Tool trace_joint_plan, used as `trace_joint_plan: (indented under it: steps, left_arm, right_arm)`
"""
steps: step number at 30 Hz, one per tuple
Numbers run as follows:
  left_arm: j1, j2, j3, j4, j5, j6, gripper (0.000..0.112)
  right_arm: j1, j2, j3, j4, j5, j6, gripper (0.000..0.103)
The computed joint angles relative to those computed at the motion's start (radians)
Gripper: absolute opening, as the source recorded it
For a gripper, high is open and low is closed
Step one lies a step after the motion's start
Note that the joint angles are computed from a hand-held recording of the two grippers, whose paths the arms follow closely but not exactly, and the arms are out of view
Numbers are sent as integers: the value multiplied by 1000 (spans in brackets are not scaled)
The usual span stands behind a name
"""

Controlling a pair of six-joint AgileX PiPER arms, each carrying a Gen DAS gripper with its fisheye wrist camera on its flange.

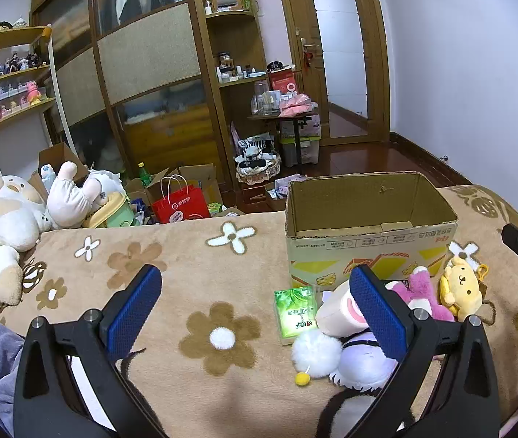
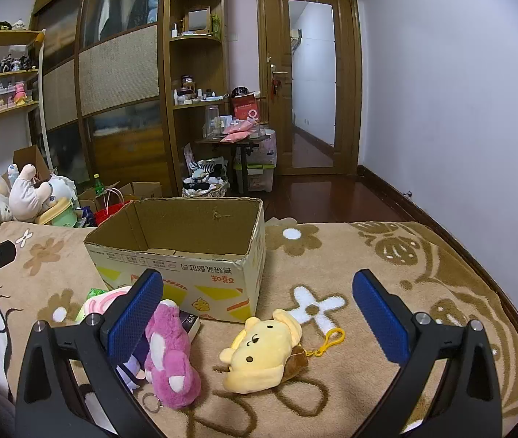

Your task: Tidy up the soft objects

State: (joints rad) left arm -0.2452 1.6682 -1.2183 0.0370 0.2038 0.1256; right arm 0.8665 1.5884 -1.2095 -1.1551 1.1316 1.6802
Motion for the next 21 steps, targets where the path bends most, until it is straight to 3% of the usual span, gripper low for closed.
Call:
trace_joint_plan:
  steps: [21]
  left_arm:
    - [-3, -2, -2, 29, 4, -23, 102]
  right_arm:
    - [-1, -3, 3, 1, -6, 6, 103]
